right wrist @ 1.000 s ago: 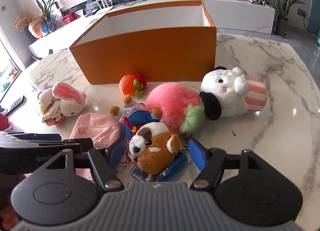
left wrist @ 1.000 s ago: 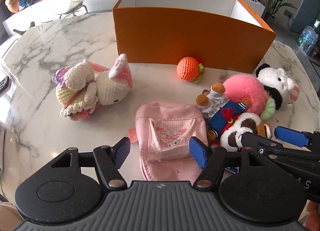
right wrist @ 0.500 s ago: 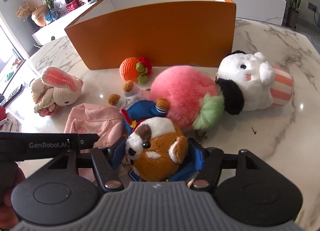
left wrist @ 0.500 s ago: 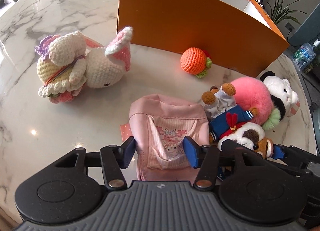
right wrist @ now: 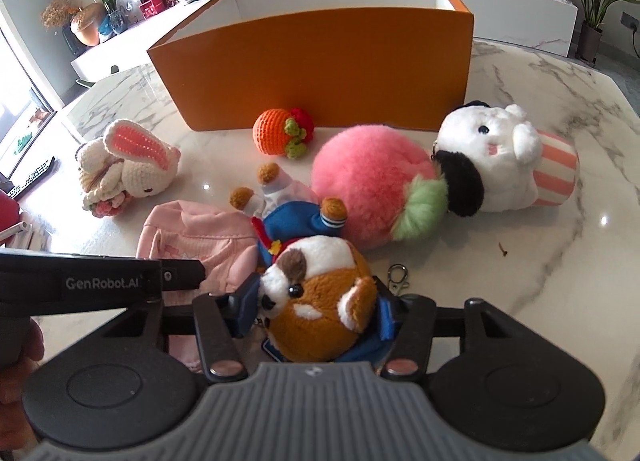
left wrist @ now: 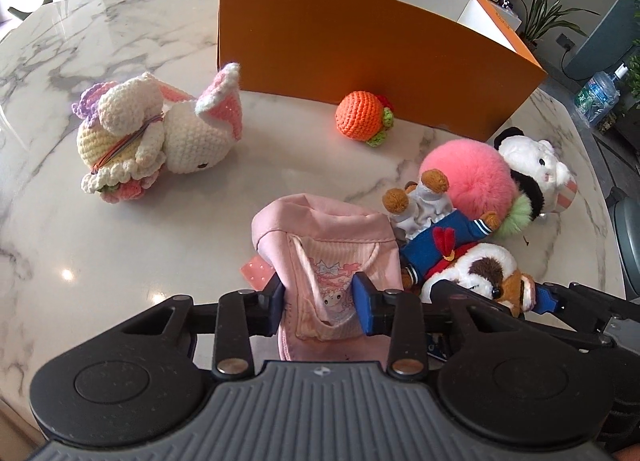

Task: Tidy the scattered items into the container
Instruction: 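Grasp the pink backpack with the left tool while the right grasps the brown dog plush, then lift both held plushes and carry them over the orange box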

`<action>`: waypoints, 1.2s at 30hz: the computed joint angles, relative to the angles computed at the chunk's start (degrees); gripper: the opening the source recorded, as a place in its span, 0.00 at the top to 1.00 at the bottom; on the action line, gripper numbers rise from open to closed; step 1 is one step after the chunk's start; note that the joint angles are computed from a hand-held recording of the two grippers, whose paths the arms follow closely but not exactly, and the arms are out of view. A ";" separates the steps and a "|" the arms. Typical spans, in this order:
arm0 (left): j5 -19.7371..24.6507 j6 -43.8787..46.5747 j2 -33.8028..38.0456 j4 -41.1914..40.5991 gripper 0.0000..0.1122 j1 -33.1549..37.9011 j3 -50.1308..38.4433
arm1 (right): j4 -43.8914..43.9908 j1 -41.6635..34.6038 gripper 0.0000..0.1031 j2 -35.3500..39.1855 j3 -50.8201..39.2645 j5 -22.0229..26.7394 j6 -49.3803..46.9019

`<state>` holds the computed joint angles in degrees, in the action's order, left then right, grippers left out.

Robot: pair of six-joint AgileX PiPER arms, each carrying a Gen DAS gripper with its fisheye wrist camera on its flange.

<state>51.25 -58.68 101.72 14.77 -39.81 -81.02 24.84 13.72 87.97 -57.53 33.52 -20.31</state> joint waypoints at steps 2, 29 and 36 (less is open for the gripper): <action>0.64 -0.83 -0.57 0.77 0.65 -0.84 0.12 | 0.08 -0.31 0.44 -1.21 0.89 0.36 -0.01; 10.51 -0.19 -7.12 12.65 0.68 -5.43 -12.82 | 3.78 -7.20 0.44 -15.98 -4.93 8.35 -1.99; 13.72 9.27 -0.47 11.49 0.68 -1.14 -27.48 | 3.89 -7.70 0.44 -8.65 -19.67 11.23 -1.78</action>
